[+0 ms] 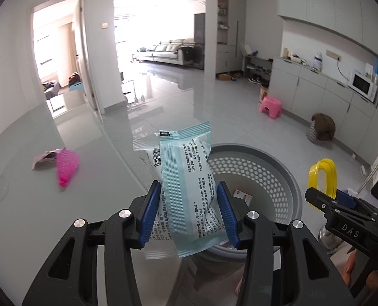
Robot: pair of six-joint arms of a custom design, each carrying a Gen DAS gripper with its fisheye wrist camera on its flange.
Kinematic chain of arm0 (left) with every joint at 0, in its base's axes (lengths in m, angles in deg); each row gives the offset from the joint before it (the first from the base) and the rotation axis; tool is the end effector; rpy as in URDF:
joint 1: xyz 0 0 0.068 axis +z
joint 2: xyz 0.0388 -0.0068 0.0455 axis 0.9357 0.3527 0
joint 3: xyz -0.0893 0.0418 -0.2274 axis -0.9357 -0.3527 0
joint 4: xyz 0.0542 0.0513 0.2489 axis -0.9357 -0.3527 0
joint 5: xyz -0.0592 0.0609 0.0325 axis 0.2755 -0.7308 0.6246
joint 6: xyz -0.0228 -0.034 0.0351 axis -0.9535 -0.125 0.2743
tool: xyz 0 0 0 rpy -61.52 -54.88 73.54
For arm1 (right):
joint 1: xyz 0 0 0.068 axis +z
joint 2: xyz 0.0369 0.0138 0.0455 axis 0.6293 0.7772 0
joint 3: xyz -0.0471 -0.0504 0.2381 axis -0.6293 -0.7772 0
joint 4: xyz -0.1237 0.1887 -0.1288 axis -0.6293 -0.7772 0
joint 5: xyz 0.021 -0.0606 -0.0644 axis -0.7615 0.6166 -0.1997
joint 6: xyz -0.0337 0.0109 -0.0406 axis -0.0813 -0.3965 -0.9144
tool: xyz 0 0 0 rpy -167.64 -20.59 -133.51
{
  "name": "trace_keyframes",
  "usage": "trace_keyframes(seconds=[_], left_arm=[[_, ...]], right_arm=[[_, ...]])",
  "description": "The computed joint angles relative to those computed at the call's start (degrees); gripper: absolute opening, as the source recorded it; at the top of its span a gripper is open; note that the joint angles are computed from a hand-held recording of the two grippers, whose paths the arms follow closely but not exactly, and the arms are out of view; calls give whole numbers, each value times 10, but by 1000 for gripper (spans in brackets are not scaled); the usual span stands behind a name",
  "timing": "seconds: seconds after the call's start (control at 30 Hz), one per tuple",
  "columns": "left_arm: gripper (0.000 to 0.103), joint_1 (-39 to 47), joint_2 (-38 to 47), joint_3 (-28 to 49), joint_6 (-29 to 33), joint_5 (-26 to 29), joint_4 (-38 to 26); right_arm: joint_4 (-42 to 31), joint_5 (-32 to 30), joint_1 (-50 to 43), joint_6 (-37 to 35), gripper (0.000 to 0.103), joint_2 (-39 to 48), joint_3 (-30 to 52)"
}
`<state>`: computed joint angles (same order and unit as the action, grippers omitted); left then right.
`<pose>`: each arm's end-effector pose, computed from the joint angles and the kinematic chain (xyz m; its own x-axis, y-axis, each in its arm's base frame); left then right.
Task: Collect trash
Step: 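Carry the wipe packet and yellow ring toy in both tools over the basket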
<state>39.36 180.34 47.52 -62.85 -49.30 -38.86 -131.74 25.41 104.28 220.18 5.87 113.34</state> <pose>0.3168 -0.1969 0.1192 -0.3443 0.5404 -0.7678 0.8385 0.5448 0.0075 0.1091 0.1756 0.0885 -0.2645 0.6817 -0.6821 0.7590 0.5835 0.2889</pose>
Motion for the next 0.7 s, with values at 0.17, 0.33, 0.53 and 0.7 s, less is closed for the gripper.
trace_keyframes(seconds=[0.17, 0.33, 0.53, 0.7], left_arm=[[45, -38, 51, 30, 4, -26, -3], [45, -56, 95, 66, 6, -35, -13], [45, -62, 138, 118, 9, -36, -40], [45, -69, 167, 150, 7, -41, -52]], right_arm=[[69, -11, -15, -26, 68, -13, -49], [143, -15, -62, -114, 68, -13, -66], [237, -24, -111, -200, 68, -14, -92], [317, -41, -154, -264, 68, -13, -118]])
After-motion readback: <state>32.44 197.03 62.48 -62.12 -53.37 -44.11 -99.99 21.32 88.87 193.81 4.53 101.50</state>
